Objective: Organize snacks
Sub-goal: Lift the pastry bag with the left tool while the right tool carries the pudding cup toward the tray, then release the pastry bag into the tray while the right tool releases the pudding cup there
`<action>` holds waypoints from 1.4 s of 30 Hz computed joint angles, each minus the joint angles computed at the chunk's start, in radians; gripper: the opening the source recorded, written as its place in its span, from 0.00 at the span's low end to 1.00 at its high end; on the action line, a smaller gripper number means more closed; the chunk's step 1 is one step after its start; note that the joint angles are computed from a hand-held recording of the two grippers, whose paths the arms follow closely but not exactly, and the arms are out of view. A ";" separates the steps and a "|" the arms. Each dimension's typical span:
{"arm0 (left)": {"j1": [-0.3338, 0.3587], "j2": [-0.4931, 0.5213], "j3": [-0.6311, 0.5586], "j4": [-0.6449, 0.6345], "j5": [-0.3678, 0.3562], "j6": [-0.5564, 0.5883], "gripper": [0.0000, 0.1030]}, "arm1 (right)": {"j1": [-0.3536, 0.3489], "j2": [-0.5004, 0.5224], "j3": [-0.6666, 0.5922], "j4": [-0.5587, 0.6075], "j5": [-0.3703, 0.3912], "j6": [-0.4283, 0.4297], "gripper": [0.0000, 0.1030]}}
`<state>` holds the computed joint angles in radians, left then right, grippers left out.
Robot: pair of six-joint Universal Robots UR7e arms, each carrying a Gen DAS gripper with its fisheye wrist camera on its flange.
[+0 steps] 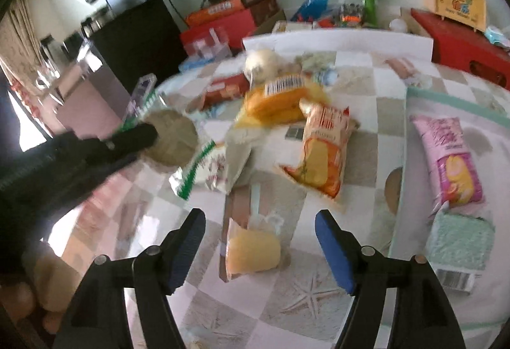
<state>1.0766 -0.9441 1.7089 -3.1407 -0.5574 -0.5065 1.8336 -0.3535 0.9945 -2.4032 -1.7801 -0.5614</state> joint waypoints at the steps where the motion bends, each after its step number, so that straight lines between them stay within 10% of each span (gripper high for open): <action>1: 0.002 -0.002 0.002 0.002 -0.004 -0.005 0.19 | 0.001 0.006 -0.004 0.012 -0.010 0.006 0.73; 8: 0.010 -0.008 0.008 0.011 -0.016 -0.025 0.19 | 0.017 0.019 0.018 0.006 -0.087 -0.042 0.71; 15: 0.014 -0.009 0.006 0.029 -0.022 -0.037 0.19 | 0.037 0.015 0.064 -0.069 -0.159 -0.115 0.43; 42: -0.023 0.052 -0.058 -0.110 -0.048 0.150 0.19 | 0.003 -0.051 0.027 -0.137 -0.003 -0.036 0.39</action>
<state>1.0539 -0.8924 1.6510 -3.2503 -0.6057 -0.3568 1.8362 -0.4042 1.0213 -2.5402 -1.7830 -0.5979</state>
